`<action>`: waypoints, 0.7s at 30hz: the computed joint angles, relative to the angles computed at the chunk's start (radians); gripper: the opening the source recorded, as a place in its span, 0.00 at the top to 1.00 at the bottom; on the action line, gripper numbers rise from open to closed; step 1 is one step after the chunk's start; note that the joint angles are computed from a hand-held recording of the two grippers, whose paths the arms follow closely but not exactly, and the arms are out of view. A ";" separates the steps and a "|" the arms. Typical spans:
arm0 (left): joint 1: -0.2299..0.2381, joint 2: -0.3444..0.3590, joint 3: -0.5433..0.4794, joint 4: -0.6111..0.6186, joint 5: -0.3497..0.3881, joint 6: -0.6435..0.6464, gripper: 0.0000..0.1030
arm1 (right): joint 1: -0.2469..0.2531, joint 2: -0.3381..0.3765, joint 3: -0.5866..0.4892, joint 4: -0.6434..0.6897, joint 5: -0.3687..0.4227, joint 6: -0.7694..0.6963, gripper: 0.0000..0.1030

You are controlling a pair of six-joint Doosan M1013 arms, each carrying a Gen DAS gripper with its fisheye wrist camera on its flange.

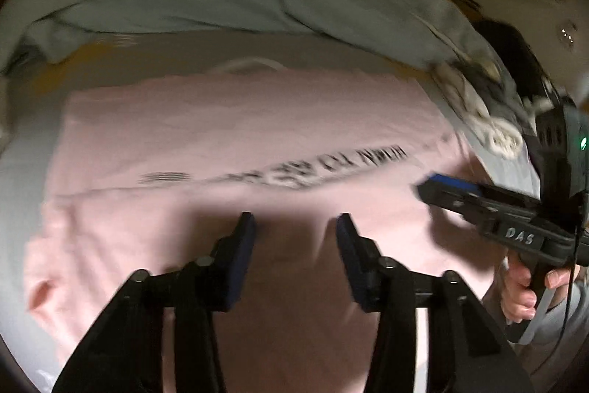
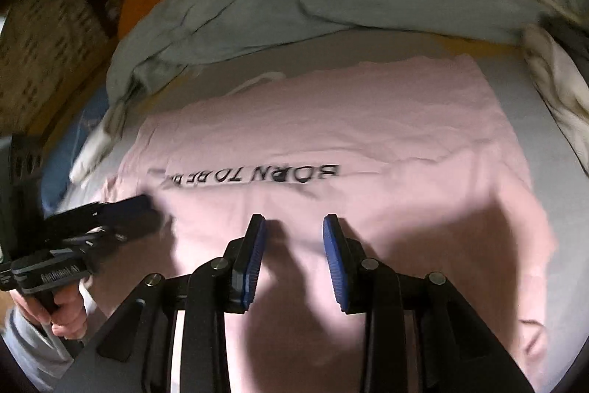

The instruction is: Fold small clothes

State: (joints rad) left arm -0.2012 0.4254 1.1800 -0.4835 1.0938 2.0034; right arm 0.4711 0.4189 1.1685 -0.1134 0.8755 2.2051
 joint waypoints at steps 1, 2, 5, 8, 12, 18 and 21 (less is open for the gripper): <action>-0.011 -0.004 0.008 0.006 -0.015 0.005 0.61 | 0.006 0.007 -0.009 -0.024 0.006 -0.010 0.67; -0.016 -0.004 0.010 0.008 -0.023 0.001 0.61 | 0.009 0.010 -0.015 -0.033 0.011 -0.017 0.67; -0.030 0.025 -0.026 0.072 -0.003 -0.101 0.63 | 0.005 0.031 -0.041 -0.019 0.056 -0.040 0.67; -0.041 0.024 -0.014 0.129 -0.040 -0.161 0.68 | 0.003 0.040 -0.051 -0.010 0.075 -0.011 0.68; -0.054 -0.037 0.072 0.180 -0.138 -0.135 0.68 | 0.017 0.042 -0.066 -0.056 0.089 0.024 0.68; -0.040 -0.136 0.174 0.208 -0.224 -0.180 0.65 | 0.053 0.039 -0.093 -0.107 0.241 0.040 0.68; -0.039 -0.167 0.224 0.291 -0.229 -0.249 0.65 | 0.078 0.016 -0.074 -0.146 0.250 0.109 0.68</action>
State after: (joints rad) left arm -0.2401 0.2589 1.4043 -0.1928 0.8649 1.7545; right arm 0.5491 0.4348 1.0945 -0.2597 1.1255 2.3145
